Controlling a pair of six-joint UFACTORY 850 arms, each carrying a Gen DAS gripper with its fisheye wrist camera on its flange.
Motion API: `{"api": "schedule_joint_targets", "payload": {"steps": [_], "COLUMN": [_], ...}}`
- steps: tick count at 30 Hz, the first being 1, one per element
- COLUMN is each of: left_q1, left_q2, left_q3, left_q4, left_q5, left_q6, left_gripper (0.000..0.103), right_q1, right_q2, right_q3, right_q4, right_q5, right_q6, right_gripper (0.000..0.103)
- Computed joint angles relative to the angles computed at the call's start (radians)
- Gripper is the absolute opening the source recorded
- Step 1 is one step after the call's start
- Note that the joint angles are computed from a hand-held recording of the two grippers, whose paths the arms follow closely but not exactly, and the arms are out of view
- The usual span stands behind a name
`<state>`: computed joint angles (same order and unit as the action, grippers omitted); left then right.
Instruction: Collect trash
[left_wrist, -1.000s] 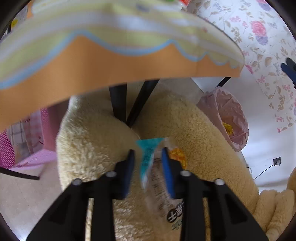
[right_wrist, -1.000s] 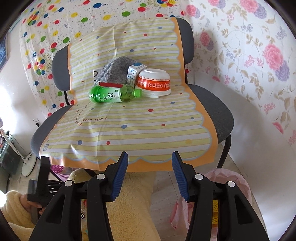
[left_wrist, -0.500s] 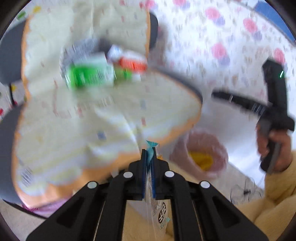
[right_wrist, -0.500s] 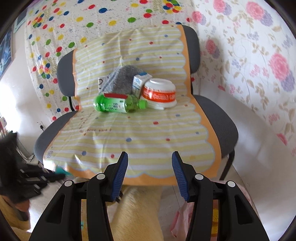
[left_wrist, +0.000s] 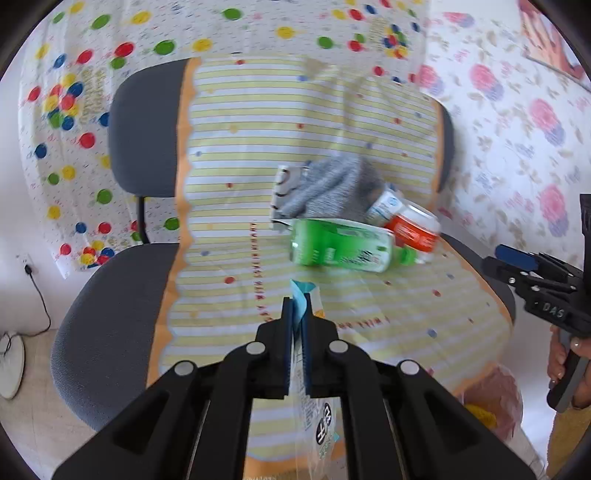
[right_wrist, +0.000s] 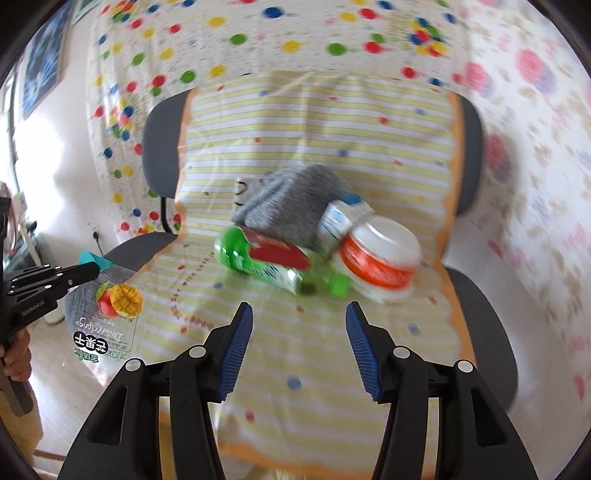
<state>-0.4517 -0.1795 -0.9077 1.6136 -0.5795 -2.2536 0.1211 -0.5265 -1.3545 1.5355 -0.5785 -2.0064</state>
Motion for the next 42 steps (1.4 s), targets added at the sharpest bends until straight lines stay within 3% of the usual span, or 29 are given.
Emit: {"api": "schedule_joint_targets", "payload": {"steps": [8, 11, 14, 17, 18, 22, 29, 35, 39, 42], "left_q1": [0.058, 0.077, 0.086, 0.089, 0.089, 0.087, 0.071, 0.018, -0.031, -0.057], "left_q2": [0.002, 0.009, 0.013, 0.020, 0.021, 0.025, 0.040, 0.088, 0.083, 0.044], "left_q3": [0.016, 0.029, 0.041, 0.055, 0.057, 0.068, 0.078, 0.093, 0.079, 0.046], "left_q4": [0.023, 0.057, 0.074, 0.100, 0.100, 0.110, 0.073, 0.110, 0.179, 0.265], "left_q5": [-0.012, 0.015, 0.018, 0.023, 0.020, 0.008, -0.043, -0.117, -0.144, -0.121], "left_q6": [-0.065, -0.111, -0.141, -0.177, -0.181, -0.211, -0.211, -0.235, -0.274, -0.320], "left_gripper": [0.003, 0.003, 0.003, 0.003, 0.003, 0.003, 0.003, 0.003, 0.003, 0.003], "right_q1": [0.117, 0.155, 0.186, 0.203, 0.209, 0.219, 0.193, 0.094, 0.015, -0.062], "right_q2": [-0.139, -0.192, -0.224, -0.241, -0.244, -0.235, -0.156, 0.001, 0.084, 0.127], "right_q3": [-0.188, -0.253, -0.284, -0.294, -0.292, -0.276, -0.217, -0.075, 0.033, 0.112], "right_q4": [-0.141, -0.208, -0.169, -0.103, -0.059, 0.127, 0.292, 0.334, 0.283, 0.252], "right_q5": [0.100, 0.174, 0.263, 0.293, 0.295, 0.274, 0.124, -0.054, -0.089, -0.104], "right_q6": [0.075, 0.112, 0.044, -0.068, -0.135, -0.363, -0.445, -0.320, -0.212, -0.150], "right_gripper": [0.054, 0.054, 0.051, 0.030, 0.018, 0.010, 0.003, 0.004, 0.004, 0.004]}}
